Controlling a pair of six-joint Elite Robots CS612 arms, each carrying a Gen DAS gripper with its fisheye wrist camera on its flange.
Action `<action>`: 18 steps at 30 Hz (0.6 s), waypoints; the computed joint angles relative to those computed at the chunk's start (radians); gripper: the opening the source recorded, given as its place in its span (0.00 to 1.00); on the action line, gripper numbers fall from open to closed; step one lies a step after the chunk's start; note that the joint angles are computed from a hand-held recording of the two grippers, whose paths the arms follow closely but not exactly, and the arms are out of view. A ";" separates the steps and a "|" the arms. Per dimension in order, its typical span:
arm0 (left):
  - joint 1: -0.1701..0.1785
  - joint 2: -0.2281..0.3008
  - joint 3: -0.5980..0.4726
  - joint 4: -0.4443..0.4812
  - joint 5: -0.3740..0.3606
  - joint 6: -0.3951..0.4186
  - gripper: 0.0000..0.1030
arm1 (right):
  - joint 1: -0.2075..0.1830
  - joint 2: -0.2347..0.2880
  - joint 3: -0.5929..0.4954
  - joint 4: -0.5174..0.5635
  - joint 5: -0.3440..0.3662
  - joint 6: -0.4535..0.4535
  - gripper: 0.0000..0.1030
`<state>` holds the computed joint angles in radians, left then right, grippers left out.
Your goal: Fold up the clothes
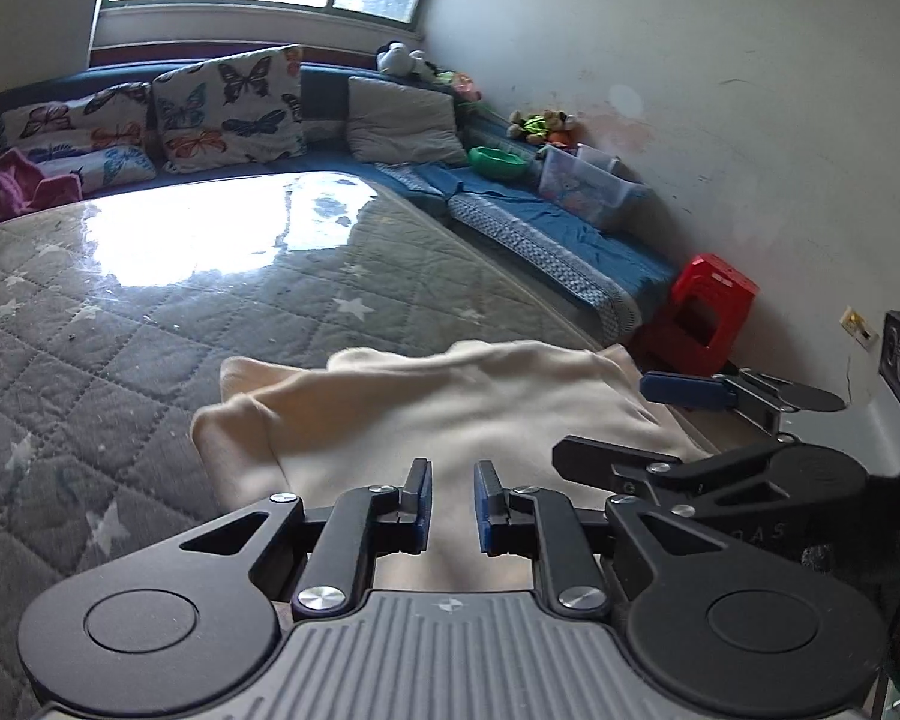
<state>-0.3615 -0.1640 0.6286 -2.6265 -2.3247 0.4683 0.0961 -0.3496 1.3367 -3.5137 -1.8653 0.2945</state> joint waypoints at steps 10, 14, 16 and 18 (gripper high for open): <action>-0.003 -0.054 0.156 -0.123 0.009 0.054 0.16 | 0.054 0.011 0.011 -0.007 -0.152 -0.077 1.00; -0.005 -0.050 0.157 -0.144 0.019 0.059 0.16 | 0.052 0.006 0.008 0.044 -0.154 -0.068 1.00; -0.005 -0.049 0.157 -0.144 0.019 0.056 0.17 | 0.054 0.004 0.011 0.035 -0.173 -0.076 1.00; -0.005 -0.049 0.156 -0.142 0.018 0.054 0.17 | 0.057 0.000 0.021 0.022 -0.208 -0.072 1.00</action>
<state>-0.3667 -0.2134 0.7851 -2.7686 -2.3064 0.5225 0.1528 -0.3495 1.3573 -3.4921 -2.0738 0.2222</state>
